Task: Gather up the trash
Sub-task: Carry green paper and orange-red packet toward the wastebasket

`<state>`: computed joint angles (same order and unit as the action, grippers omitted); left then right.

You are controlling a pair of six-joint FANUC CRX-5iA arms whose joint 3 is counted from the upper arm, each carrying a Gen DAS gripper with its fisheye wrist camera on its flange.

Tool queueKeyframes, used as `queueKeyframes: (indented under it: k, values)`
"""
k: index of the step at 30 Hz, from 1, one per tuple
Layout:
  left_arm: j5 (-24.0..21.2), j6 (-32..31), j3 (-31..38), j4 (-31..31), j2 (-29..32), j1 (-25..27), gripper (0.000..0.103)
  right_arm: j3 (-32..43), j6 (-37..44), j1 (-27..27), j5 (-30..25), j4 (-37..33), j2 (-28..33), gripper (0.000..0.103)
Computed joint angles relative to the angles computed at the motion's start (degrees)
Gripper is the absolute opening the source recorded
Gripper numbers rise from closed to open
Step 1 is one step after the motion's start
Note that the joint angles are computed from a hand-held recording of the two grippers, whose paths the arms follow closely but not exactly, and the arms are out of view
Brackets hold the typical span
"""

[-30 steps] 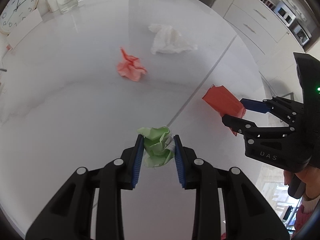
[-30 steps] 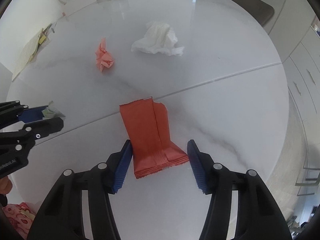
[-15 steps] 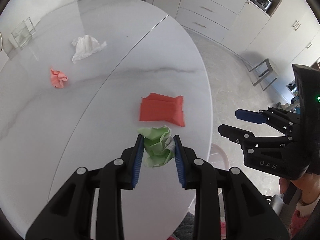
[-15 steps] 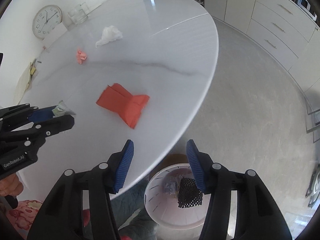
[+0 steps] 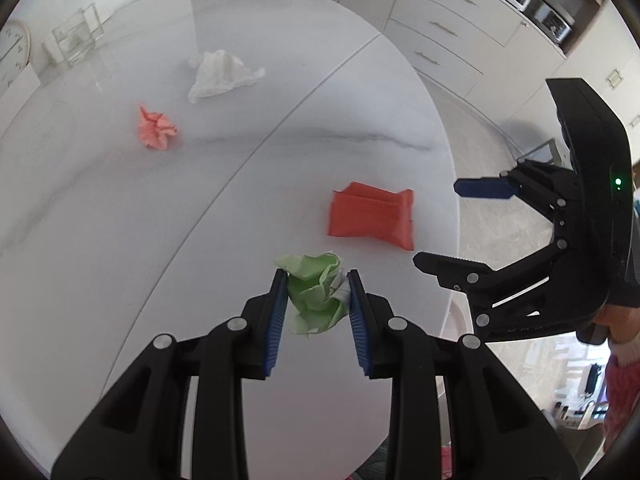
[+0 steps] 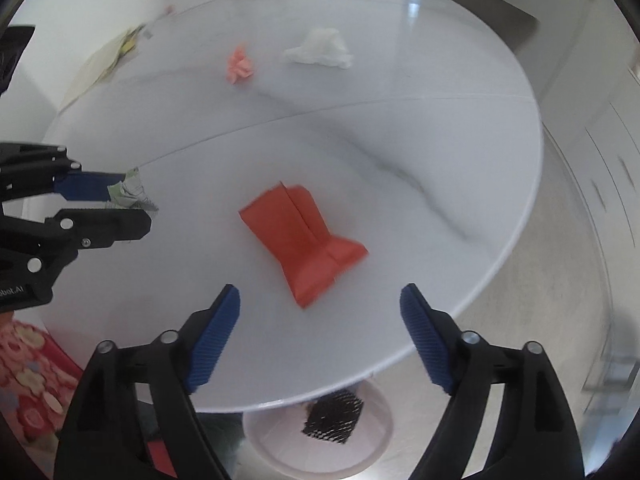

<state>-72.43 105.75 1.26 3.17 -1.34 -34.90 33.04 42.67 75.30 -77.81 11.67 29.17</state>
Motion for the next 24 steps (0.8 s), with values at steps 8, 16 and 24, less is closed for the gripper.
queueKeyframes:
  k: [8,16,24]
  values:
    - [0.0,0.2,-1.6,0.5,-0.5,3.6,0.030,19.6,21.6,-3.9,-11.6,-7.5,12.3,0.089]
    - [0.3,-0.8,-1.5,1.3,0.6,5.1,0.030,32.1,24.9,-6.2,-21.0,-11.5,19.2,0.037]
    - [0.0,-1.0,-0.5,0.5,0.8,3.6,0.030,16.4,11.7,-5.5,-8.9,-9.7,9.2,0.036]
